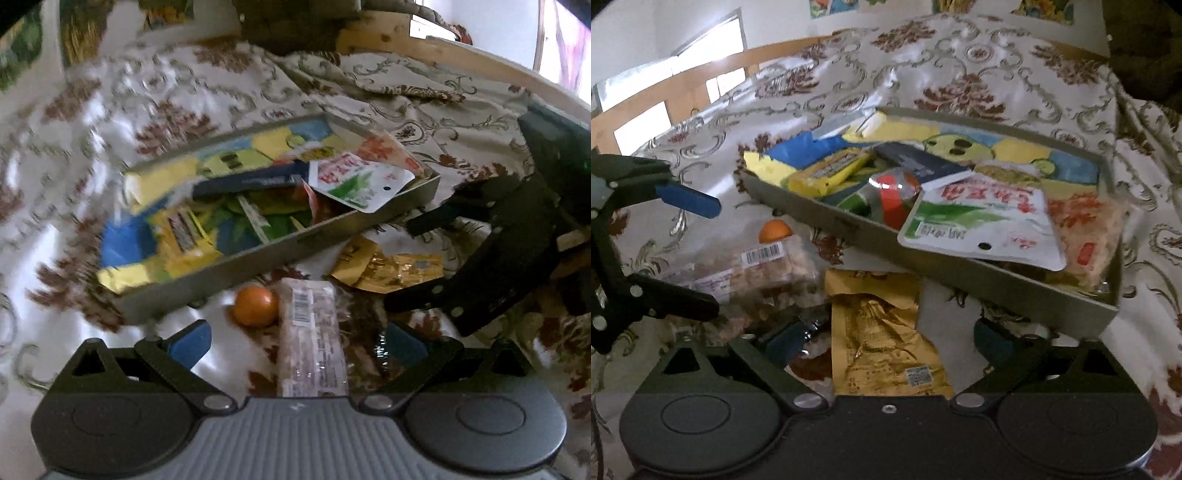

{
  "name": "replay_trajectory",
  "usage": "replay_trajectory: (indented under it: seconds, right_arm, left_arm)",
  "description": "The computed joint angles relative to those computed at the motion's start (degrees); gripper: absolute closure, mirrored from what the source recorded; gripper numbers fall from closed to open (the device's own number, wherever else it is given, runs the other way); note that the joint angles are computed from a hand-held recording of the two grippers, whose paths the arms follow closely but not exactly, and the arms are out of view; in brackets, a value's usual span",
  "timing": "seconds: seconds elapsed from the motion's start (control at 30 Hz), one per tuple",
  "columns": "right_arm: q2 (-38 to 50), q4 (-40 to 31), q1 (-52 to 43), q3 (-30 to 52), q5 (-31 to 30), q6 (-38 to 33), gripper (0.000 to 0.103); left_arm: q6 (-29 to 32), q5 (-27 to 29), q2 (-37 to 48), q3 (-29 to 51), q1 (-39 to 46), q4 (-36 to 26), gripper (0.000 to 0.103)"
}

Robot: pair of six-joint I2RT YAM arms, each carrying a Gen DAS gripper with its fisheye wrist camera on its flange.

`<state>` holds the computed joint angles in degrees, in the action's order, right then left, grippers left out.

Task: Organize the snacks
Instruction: 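Close the left tool on the cracker bar while right closes on the gold packet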

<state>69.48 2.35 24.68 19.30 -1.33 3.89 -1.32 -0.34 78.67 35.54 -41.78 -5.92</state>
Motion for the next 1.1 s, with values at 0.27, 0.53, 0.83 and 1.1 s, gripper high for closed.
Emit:
replay_trajectory:
  seconds: [0.27,0.53,0.83,1.1]
  right_arm:
    - [3.7,0.4,2.0,1.1,2.7,-2.3,0.019]
    - [5.4,0.3,3.2,2.4,3.2,-1.7,0.028]
    - [3.8,-1.9,4.4,2.6,3.2,-0.6,0.042]
    - [1.1,-4.4,5.2,2.0,4.3,1.3,0.042]
  left_arm:
    - [0.8,6.5,3.4,0.6,4.8,-0.9,0.024]
    - [3.1,6.5,5.6,3.4,2.7,-3.8,0.051]
    - [1.0,7.8,6.4,6.3,3.7,-7.9,0.055]
    - [-2.1,10.1,3.7,4.2,5.6,-6.6,0.055]
